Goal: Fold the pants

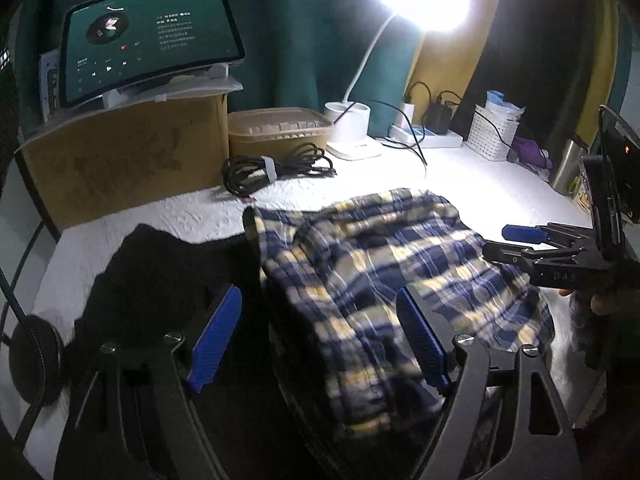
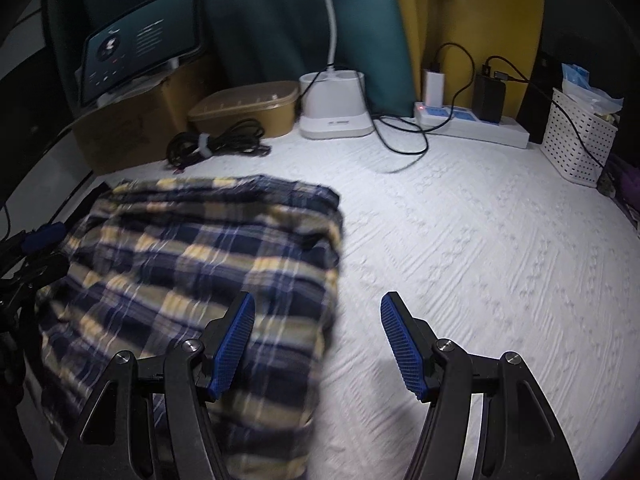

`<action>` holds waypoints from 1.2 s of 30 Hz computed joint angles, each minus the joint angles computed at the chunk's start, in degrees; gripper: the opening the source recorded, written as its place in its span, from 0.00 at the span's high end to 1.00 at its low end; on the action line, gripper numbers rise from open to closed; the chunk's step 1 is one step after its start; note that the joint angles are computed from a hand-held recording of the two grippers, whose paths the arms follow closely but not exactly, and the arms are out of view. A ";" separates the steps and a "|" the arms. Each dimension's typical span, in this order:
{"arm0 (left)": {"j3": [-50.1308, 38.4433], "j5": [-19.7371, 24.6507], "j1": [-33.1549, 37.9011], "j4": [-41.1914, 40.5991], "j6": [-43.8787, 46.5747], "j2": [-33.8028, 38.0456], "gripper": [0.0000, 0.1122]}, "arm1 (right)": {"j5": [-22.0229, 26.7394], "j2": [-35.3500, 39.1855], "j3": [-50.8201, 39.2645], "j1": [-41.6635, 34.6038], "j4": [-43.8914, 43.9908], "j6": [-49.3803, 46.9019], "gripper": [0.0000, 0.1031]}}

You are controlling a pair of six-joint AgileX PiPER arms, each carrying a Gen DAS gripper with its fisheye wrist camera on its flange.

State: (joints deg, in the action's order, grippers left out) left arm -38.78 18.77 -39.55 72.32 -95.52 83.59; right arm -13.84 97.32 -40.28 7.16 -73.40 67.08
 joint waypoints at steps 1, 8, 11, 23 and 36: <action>0.24 0.29 -0.46 0.27 -0.64 0.04 0.28 | 0.13 -0.09 0.57 0.37 1.28 -1.22 0.34; 2.14 1.30 -3.12 3.05 -6.07 1.26 0.28 | -0.07 -0.44 3.91 2.13 10.57 -10.75 0.34; 2.74 1.17 -2.69 3.34 -6.92 2.64 0.28 | -0.21 -0.30 5.01 1.88 13.08 -13.86 0.34; 5.33 4.15 -5.35 5.29 -10.30 -0.69 0.28 | -0.77 -5.10 10.32 -0.28 16.60 -19.09 0.34; 9.66 2.90 -7.80 12.12 -22.98 -0.10 0.28 | -3.89 -8.06 17.84 -1.45 25.59 -29.85 0.34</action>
State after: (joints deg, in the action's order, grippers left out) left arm -29.11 21.67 -47.35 84.45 -118.50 83.49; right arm -17.73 89.26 -22.44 5.71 -47.81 37.23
